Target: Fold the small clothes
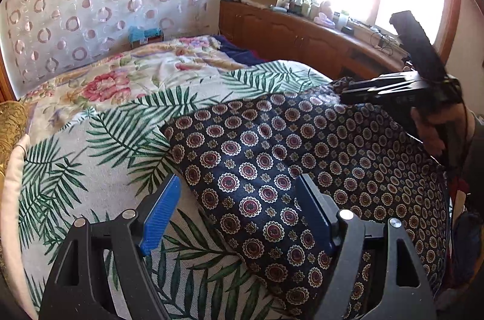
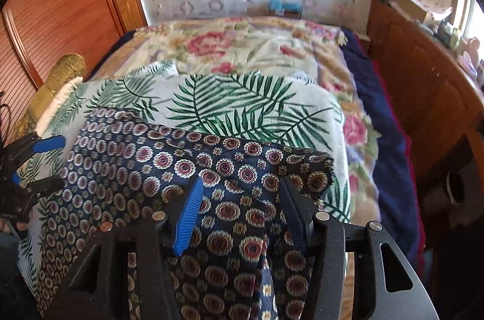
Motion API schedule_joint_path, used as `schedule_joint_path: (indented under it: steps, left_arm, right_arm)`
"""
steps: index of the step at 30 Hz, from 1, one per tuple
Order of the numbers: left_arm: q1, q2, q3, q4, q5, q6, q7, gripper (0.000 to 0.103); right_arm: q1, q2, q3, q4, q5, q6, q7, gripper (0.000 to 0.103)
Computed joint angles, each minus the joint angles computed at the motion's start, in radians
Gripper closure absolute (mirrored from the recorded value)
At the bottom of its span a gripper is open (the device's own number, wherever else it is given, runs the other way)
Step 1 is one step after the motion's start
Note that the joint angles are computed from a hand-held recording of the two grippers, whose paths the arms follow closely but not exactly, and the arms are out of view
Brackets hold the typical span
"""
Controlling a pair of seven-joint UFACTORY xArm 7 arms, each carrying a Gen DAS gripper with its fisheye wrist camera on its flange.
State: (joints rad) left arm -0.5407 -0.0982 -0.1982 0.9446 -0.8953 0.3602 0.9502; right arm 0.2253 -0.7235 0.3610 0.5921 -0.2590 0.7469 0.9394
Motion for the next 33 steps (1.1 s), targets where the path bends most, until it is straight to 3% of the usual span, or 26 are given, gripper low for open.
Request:
schedule_joint_path:
  steps: [4, 9, 11, 12, 13, 15, 21, 29, 33]
  left_arm:
    - [-0.003, -0.019, 0.019, -0.003, -0.085, 0.034, 0.071, 0.024]
    - [0.009, -0.024, 0.022, -0.002, -0.11, 0.056, 0.09, 0.024]
    - [0.012, -0.033, 0.033, 0.0, -0.155, 0.084, 0.125, 0.024]
    - [0.013, -0.04, 0.035, -0.002, -0.175, 0.086, 0.14, 0.024]
    - [0.014, -0.047, 0.035, -0.004, -0.192, 0.082, 0.152, 0.024]
    - [0.015, -0.056, 0.038, -0.006, -0.222, 0.076, 0.175, 0.024]
    - [0.022, -0.071, 0.047, -0.008, -0.283, 0.052, 0.214, 0.024]
    - [0.036, -0.061, 0.047, 0.001, -0.308, 0.044, 0.22, 0.024]
    - [0.038, -0.054, 0.039, 0.0, -0.286, 0.038, 0.21, 0.024]
  right_arm:
    - [0.007, 0.043, -0.027, 0.019, 0.031, -0.001, -0.006, 0.049]
    - [0.037, 0.054, -0.026, 0.036, 0.075, 0.019, 0.009, 0.051]
    - [0.046, 0.059, -0.028, 0.046, 0.082, 0.031, 0.005, 0.069]
    - [0.056, 0.06, -0.036, 0.045, 0.091, 0.024, -0.004, 0.087]
    - [0.058, 0.059, -0.034, 0.052, 0.09, 0.027, -0.008, 0.094]
    - [0.036, 0.052, 0.007, 0.078, 0.047, 0.054, 0.011, 0.098]
    - [-0.002, 0.035, 0.138, 0.143, -0.096, 0.053, 0.095, 0.099]
    - [0.1, 0.147, 0.153, 0.127, -0.053, -0.072, 0.159, 0.099]
    - [0.138, 0.207, 0.156, 0.125, -0.054, -0.061, 0.19, 0.099]
